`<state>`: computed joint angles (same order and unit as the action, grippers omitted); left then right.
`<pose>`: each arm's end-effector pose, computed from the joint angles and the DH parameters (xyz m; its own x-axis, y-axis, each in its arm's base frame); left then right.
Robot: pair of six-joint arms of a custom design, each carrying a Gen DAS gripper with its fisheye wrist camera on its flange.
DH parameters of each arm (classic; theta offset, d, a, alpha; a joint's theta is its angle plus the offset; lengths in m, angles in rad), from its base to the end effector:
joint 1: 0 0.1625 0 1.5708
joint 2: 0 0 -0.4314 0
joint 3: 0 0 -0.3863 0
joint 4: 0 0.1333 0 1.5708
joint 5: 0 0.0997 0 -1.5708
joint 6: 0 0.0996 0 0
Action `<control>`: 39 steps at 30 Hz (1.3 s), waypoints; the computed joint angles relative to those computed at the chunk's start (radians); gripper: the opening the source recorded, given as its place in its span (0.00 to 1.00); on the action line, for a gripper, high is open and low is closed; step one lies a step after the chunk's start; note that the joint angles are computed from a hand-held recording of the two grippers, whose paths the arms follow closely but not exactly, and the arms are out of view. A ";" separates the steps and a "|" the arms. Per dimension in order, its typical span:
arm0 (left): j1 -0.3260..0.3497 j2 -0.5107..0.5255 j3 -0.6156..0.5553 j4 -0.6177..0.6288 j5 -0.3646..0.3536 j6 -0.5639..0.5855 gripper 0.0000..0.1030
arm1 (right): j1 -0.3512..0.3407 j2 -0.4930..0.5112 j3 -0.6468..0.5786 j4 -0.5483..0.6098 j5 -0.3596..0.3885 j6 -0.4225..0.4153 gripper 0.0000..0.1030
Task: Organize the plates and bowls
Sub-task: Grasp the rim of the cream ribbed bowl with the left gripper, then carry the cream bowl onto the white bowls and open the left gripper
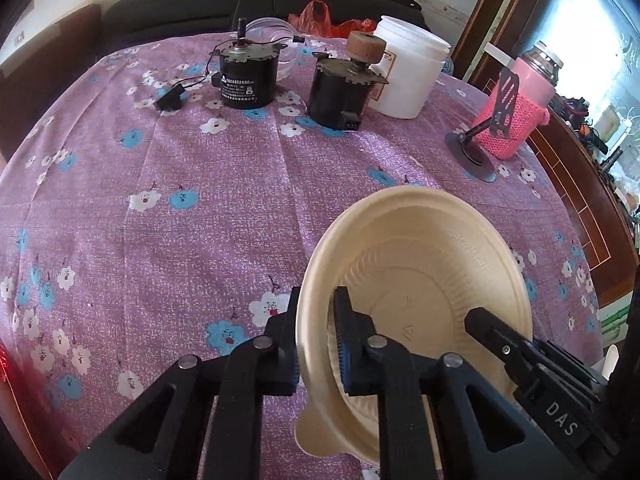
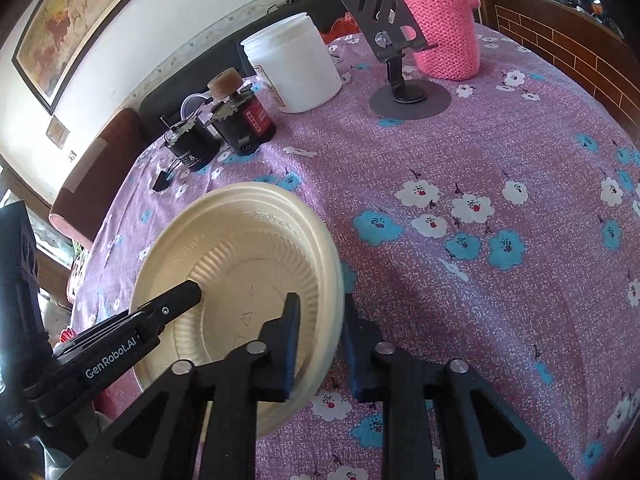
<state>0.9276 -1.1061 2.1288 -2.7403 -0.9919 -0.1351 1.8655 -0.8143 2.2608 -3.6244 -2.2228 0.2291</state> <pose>-0.1529 -0.5171 0.1505 -0.7912 0.3274 -0.5166 0.4912 0.8434 -0.2178 0.2065 -0.4296 0.0848 -0.8928 0.2762 0.3558 -0.0367 0.7426 -0.6688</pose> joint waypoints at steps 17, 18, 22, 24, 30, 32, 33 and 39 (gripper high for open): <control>-0.082 -0.227 0.157 -0.029 0.114 -0.051 0.13 | 0.086 0.054 -0.002 -0.174 0.066 -0.137 0.14; -0.085 -0.252 0.169 -0.022 0.125 -0.060 0.13 | 0.098 0.063 -0.009 -0.174 0.064 -0.146 0.14; -0.090 -0.344 0.205 0.010 0.152 -0.091 0.13 | 0.145 0.099 -0.040 -0.154 0.062 -0.171 0.15; -0.095 -0.399 0.224 0.034 0.171 -0.099 0.13 | 0.171 0.114 -0.056 -0.138 0.056 -0.176 0.15; -0.109 -0.571 0.259 0.123 0.232 -0.120 0.13 | 0.249 0.159 -0.118 -0.075 0.067 -0.147 0.15; -0.106 -0.622 0.262 0.154 0.253 -0.125 0.13 | 0.276 0.176 -0.154 -0.026 0.069 -0.135 0.15; -0.100 -0.651 0.261 0.173 0.263 -0.127 0.13 | 0.291 0.188 -0.175 -0.002 0.066 -0.132 0.15; -0.028 -0.755 0.235 0.235 0.276 -0.128 0.13 | 0.360 0.274 -0.310 0.129 0.062 -0.130 0.16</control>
<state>0.8991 -1.8607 2.3642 -2.5057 -0.7160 -0.2636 2.2252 -0.5402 1.9506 -3.4955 -2.1610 0.0989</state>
